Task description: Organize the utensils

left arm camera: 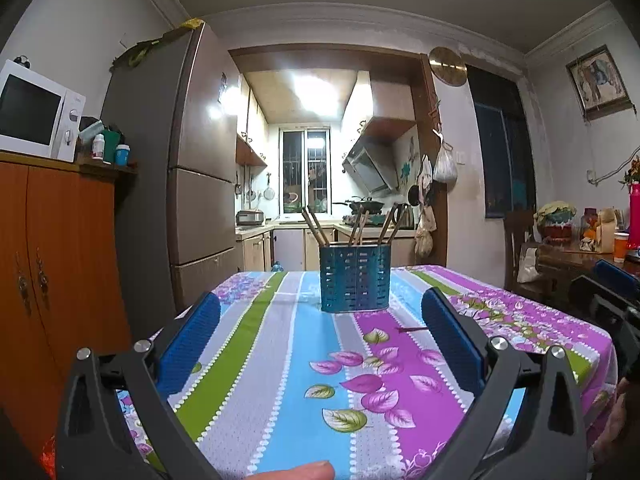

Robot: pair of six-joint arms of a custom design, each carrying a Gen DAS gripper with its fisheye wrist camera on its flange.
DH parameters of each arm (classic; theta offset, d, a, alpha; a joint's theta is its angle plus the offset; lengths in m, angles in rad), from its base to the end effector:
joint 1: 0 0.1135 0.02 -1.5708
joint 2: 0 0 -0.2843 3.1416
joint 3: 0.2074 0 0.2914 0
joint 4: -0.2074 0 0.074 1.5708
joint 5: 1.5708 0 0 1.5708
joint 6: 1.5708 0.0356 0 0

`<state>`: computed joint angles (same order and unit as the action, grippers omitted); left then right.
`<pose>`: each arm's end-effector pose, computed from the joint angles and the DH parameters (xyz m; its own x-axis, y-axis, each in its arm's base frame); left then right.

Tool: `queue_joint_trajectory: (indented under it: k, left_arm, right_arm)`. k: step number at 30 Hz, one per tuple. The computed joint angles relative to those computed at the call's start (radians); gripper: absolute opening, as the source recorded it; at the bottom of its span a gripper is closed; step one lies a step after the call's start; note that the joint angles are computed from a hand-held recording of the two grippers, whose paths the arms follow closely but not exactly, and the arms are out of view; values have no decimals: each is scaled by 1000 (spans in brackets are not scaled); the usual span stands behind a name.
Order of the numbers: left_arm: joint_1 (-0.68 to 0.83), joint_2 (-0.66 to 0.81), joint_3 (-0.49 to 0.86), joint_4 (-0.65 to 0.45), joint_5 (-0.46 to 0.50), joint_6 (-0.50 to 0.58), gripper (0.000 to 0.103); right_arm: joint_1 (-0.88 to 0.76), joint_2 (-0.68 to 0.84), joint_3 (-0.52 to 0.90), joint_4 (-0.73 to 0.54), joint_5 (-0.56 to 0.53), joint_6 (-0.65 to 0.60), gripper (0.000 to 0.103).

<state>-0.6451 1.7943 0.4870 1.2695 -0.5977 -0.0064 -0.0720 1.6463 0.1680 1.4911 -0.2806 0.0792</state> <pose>0.2666 -0.1755 0.1271 -0.0305 0.0163 -0.9994 0.0475 0.9988 0.0149 0.2358 -0.0071 0.1200 -0.0037 0.0765 -0.9971 -0.2074 0.9753 0.0756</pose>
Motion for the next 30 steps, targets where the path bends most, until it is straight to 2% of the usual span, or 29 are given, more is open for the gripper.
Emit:
queue_joint_trajectory:
  k: [13, 30]
  left_arm:
    - [-20, -13, 21, 37, 0, 76, 97]
    - [-7, -38, 62, -87, 35, 21, 97]
  right_arm:
    - [-13, -44, 16, -32, -21, 17, 98]
    - [-10, -63, 27, -76, -28, 6, 98]
